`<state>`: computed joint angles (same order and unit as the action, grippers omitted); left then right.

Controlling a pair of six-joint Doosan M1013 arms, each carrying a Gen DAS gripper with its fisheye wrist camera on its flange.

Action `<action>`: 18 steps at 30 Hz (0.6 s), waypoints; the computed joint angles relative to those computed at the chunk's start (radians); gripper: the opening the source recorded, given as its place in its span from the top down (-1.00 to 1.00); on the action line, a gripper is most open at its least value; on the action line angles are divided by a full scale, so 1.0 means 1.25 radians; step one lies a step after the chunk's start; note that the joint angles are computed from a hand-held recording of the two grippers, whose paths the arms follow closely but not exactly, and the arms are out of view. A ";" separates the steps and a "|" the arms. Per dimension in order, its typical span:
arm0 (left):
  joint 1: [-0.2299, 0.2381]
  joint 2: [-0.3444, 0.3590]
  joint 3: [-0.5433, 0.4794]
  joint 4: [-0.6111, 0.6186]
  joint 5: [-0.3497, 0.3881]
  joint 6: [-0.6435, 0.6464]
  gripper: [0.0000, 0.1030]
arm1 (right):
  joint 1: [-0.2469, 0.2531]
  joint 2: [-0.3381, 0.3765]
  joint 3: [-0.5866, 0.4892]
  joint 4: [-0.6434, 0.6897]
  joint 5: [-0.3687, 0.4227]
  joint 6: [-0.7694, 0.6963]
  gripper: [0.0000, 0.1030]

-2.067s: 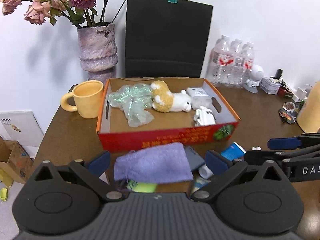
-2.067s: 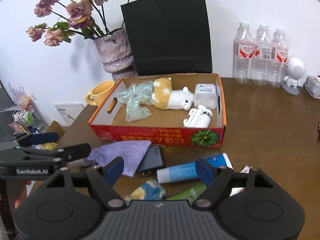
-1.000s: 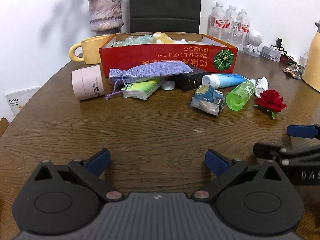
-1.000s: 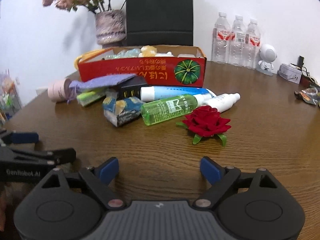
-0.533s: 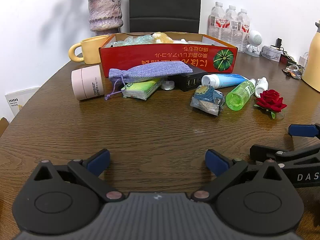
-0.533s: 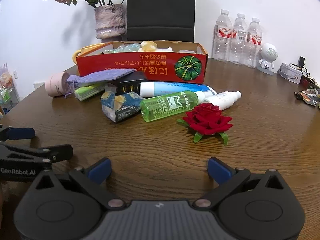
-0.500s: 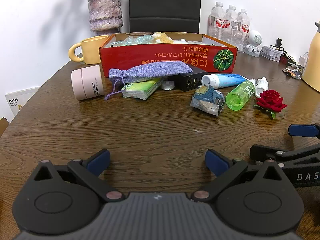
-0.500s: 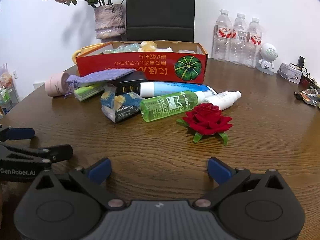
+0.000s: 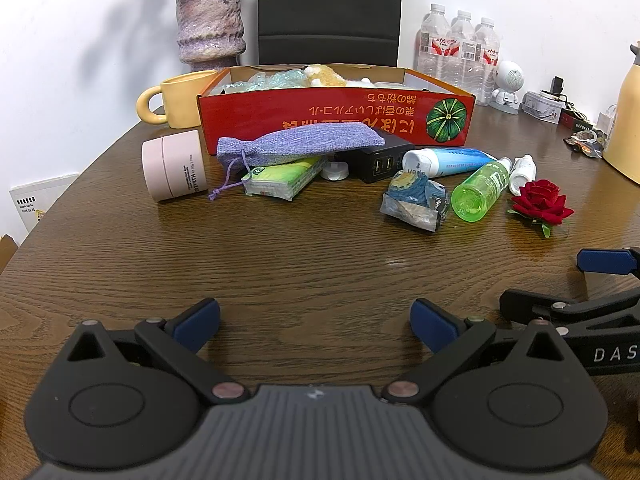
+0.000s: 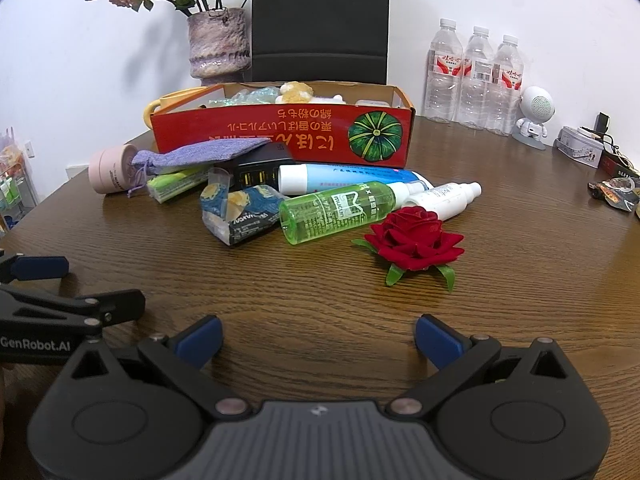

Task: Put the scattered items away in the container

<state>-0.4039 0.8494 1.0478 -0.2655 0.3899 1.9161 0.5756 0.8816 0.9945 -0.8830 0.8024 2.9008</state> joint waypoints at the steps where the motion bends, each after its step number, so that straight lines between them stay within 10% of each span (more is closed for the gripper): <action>1: 0.000 0.000 0.000 0.000 0.000 0.000 -1.00 | 0.000 0.000 0.000 0.000 0.000 0.000 -1.00; 15: -0.013 0.004 -0.005 0.071 -0.024 -0.056 -1.00 | 0.000 0.000 0.001 0.000 -0.002 0.000 -1.00; 18: -0.022 0.030 -0.051 0.022 -0.027 0.101 -1.00 | -0.003 -0.002 0.005 -0.008 0.019 0.024 -1.00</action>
